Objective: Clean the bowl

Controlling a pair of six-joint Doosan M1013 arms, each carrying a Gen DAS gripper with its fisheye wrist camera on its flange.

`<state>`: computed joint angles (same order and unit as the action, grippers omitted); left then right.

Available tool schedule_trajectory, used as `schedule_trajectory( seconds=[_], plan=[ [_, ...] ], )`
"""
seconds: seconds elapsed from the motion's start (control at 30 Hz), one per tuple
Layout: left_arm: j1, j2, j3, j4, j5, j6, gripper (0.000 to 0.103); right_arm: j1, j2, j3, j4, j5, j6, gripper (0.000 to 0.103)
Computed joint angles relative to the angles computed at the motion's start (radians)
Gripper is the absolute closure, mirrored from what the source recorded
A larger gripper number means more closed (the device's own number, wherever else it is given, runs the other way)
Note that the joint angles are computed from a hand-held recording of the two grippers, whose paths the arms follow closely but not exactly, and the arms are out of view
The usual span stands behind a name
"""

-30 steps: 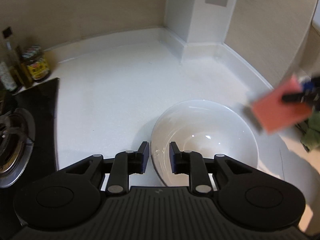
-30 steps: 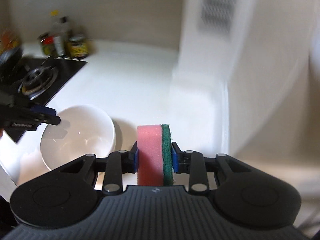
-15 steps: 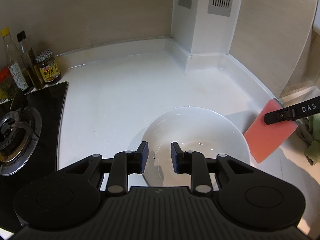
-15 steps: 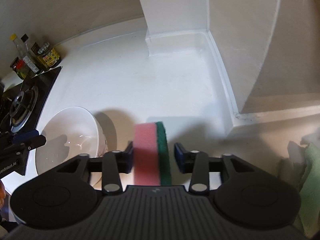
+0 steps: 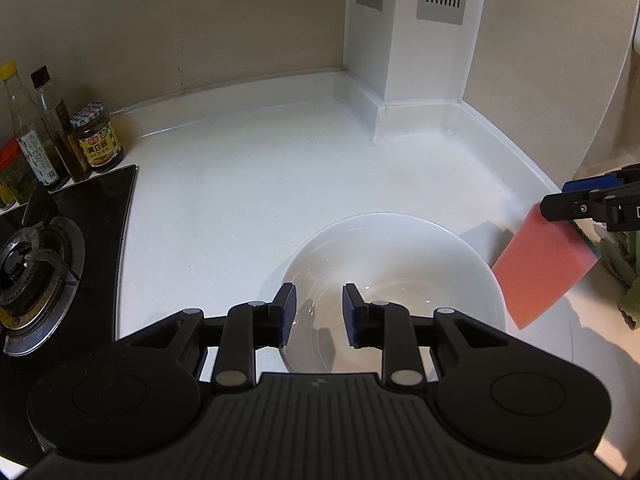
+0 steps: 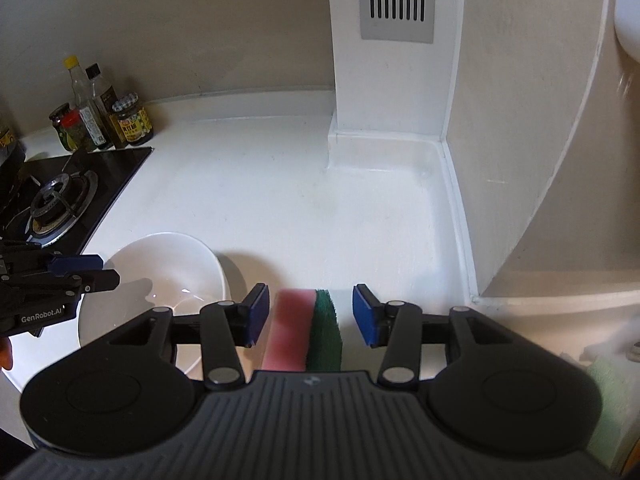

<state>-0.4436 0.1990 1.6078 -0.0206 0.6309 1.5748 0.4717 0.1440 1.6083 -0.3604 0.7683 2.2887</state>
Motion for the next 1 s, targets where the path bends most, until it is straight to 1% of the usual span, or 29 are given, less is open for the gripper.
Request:
schedule_trajectory(
  seconds=[0.17,0.23,0.33,0.4,0.43,0.5,0.57,0.67,0.77,0.9,0.97,1.0],
  plan=[
    [-0.006,0.003,-0.003,0.033,0.001,-0.037,0.072,-0.001,-0.005,0.004,-0.019,-0.014,0.013,0.062],
    [-0.005,0.001,-0.003,0.049,0.001,-0.063,0.072,0.006,-0.015,0.016,-0.075,-0.045,0.066,0.062],
    [-0.005,-0.009,0.003,0.075,-0.006,-0.114,0.072,0.033,-0.042,0.044,-0.261,-0.117,0.217,0.062],
    [-0.006,-0.026,0.018,0.108,-0.028,-0.158,0.072,0.054,-0.065,0.068,-0.409,-0.164,0.359,0.062],
    [-0.007,-0.036,0.028,0.119,-0.042,-0.178,0.072,0.067,-0.075,0.080,-0.498,-0.173,0.446,0.062],
    [-0.008,-0.060,0.053,0.132,-0.074,-0.214,0.072,0.104,-0.096,0.104,-0.641,-0.146,0.612,0.062],
    [-0.010,-0.083,0.077,0.147,-0.105,-0.254,0.072,0.141,-0.117,0.129,-0.707,-0.111,0.708,0.061],
    [-0.016,-0.115,0.123,0.123,-0.173,-0.241,0.072,0.190,-0.134,0.163,-0.708,-0.051,0.739,0.061],
    [-0.027,-0.141,0.163,0.101,-0.195,-0.218,0.072,0.224,-0.134,0.185,-0.662,0.013,0.765,0.061],
    [-0.060,-0.184,0.228,0.118,-0.192,-0.294,0.070,0.265,-0.131,0.214,-0.611,0.053,0.784,0.061],
    [-0.083,-0.205,0.256,0.162,-0.190,-0.348,0.069,0.278,-0.134,0.224,-0.570,0.045,0.752,0.061],
    [-0.099,-0.216,0.269,0.205,-0.187,-0.394,0.069,0.283,-0.136,0.230,-0.562,0.042,0.739,0.061]
  ],
)
